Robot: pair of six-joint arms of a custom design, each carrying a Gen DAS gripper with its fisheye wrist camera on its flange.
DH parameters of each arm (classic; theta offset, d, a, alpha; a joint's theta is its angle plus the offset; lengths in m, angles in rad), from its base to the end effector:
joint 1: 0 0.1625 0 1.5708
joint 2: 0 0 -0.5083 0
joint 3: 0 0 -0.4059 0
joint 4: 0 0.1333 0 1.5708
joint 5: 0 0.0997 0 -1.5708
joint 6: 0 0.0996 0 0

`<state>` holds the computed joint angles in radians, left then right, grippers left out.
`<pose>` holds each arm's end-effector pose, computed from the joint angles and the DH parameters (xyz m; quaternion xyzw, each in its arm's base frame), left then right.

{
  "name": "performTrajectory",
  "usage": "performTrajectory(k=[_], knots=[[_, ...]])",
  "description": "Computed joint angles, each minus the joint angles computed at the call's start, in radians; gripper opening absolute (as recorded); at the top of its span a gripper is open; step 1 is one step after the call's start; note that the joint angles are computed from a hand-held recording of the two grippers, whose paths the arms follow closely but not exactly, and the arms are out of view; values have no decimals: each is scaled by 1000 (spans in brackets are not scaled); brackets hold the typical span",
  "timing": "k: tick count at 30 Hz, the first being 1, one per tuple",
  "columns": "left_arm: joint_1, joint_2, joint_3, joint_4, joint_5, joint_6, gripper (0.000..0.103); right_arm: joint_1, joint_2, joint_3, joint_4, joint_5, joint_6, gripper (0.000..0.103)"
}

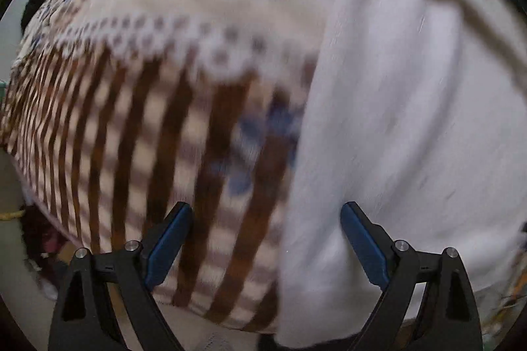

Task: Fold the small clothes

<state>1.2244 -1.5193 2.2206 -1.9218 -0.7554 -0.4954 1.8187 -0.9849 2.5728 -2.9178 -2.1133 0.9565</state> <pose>0.0556 -0.4522 0.3099 0.0016 0.9066 -0.0135 0.4217 0.1654 -0.3198 0.0736 -0.3016 -0.9082 0.0553 0.2848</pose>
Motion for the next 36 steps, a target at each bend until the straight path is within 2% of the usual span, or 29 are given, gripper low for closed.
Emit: performTrajectory(k=[3,6,9,13,14,16,19,22,24,27,31,36], knots=[[-9,-5,30,-19,26,-27,95,10,36,5,19,-30,-22,80],[-37,-5,18,32,30,-91,94,42,43,-22,105,-62,-12,80],[-113,-33,12,74,46,-117,94,83,33,-72,230,-77,28,80],[-244,-61,3,72,27,-129,95,160,-33,-162,424,-80,81,81],[-268,-61,3,63,17,-132,95,180,-56,-192,479,-72,92,82],[-316,-53,-5,44,-3,-139,95,202,-103,-242,537,-57,94,100],[-374,-27,-11,-3,-50,-149,95,221,-171,-317,603,-53,54,100],[-404,33,-22,-47,-107,-168,95,207,-195,-404,634,-54,-28,100],[-427,74,-13,-94,-129,-187,95,172,-171,-483,632,-38,-106,100],[-468,147,7,-152,-171,-261,95,93,-174,-554,623,1,-279,100],[-533,287,9,-149,-222,-465,95,-24,-143,-627,600,42,-515,100],[-611,424,29,-202,-298,-673,95,-156,-83,-733,658,73,-773,100]])
